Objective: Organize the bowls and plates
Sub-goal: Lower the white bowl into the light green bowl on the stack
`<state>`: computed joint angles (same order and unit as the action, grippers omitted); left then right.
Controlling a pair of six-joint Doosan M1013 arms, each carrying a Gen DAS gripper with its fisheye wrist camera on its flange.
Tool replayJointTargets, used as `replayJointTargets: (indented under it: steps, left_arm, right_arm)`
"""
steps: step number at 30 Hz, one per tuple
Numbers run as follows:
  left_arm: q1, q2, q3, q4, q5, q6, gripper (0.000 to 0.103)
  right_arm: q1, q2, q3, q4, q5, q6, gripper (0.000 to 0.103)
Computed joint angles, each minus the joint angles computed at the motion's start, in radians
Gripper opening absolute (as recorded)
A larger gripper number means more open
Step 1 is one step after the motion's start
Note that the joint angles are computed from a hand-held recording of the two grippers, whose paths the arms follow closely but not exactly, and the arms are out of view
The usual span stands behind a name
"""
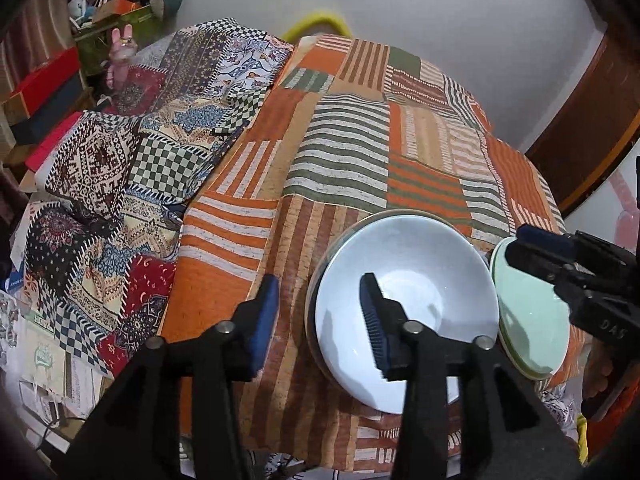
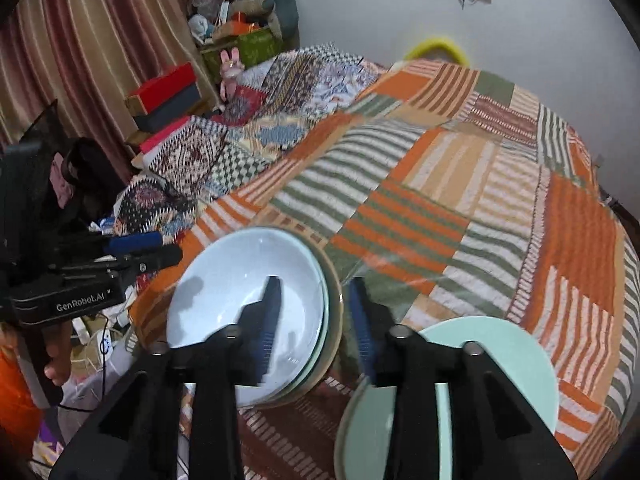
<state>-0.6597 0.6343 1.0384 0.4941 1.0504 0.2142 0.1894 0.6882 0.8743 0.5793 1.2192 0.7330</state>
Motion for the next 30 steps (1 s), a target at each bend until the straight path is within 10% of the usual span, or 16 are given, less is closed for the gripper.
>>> replayJointTargets:
  steps: [30]
  left_arm:
    - [0.033, 0.028, 0.067, -0.234, -0.191, 0.117, 0.036]
  right_arm:
    - [0.023, 0.085, -0.063, -0.096, 0.169, 0.128, 0.032]
